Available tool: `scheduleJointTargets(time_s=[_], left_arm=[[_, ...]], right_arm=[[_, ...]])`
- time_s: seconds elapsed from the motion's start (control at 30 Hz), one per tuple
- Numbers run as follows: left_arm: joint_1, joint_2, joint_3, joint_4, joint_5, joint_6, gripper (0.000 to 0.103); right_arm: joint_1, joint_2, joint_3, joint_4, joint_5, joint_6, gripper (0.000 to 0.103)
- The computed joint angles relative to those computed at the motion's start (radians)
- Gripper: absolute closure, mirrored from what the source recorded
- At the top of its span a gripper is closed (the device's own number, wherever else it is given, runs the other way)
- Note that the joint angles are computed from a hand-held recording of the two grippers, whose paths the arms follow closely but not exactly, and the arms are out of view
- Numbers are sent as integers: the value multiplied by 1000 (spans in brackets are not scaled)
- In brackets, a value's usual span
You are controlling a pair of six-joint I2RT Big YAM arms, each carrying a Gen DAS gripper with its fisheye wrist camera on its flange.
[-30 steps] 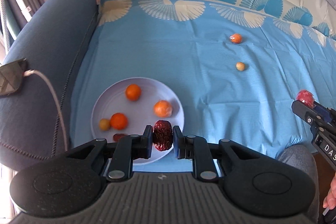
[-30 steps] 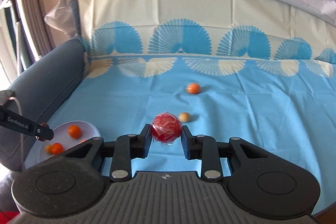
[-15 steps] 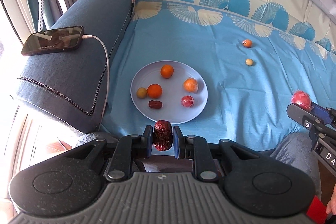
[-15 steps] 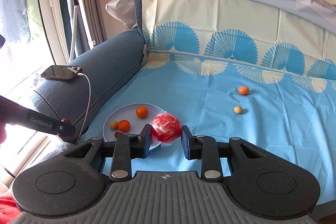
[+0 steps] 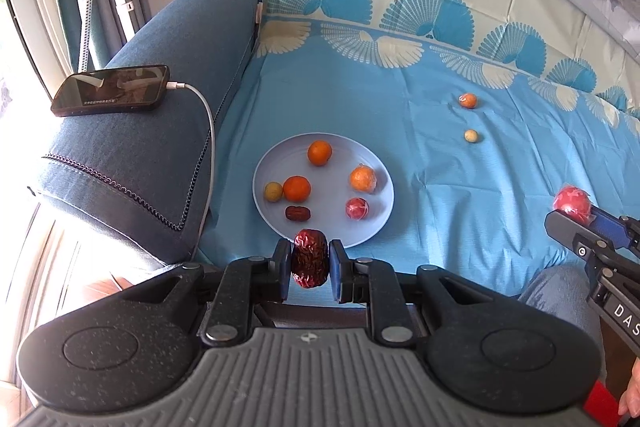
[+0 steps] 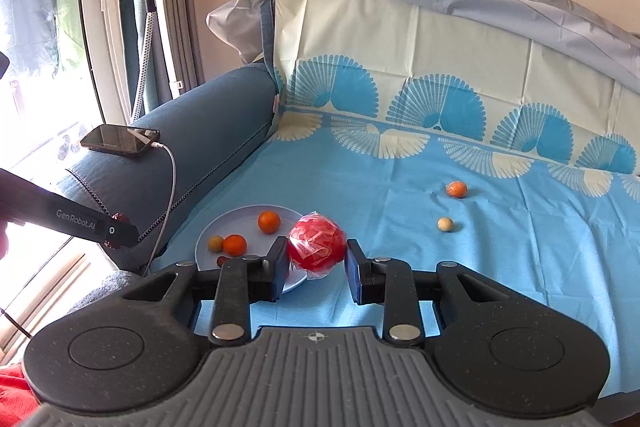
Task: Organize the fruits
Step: 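Carry the red date and wrapped red plum over the plate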
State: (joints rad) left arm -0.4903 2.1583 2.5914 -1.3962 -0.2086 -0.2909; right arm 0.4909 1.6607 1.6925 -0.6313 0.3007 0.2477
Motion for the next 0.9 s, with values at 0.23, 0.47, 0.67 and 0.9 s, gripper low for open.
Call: scheduleJointTargets(time_s=[0.23,0.47,0.67,0.9], left_arm=[[0,-8,-18,11,-2,4,82],[3,-8,-29,11,3,3,82],[4,3,-15,1,6,7,82],[3,23,13,-19,11,15,82]], right_arm=[[-1,-1,0,-2,-2,1,71],[0,5,5,-10,1,6,71],[2,17,25,-26,0,11,71],[-2,20,28,-34,-4,18,71]])
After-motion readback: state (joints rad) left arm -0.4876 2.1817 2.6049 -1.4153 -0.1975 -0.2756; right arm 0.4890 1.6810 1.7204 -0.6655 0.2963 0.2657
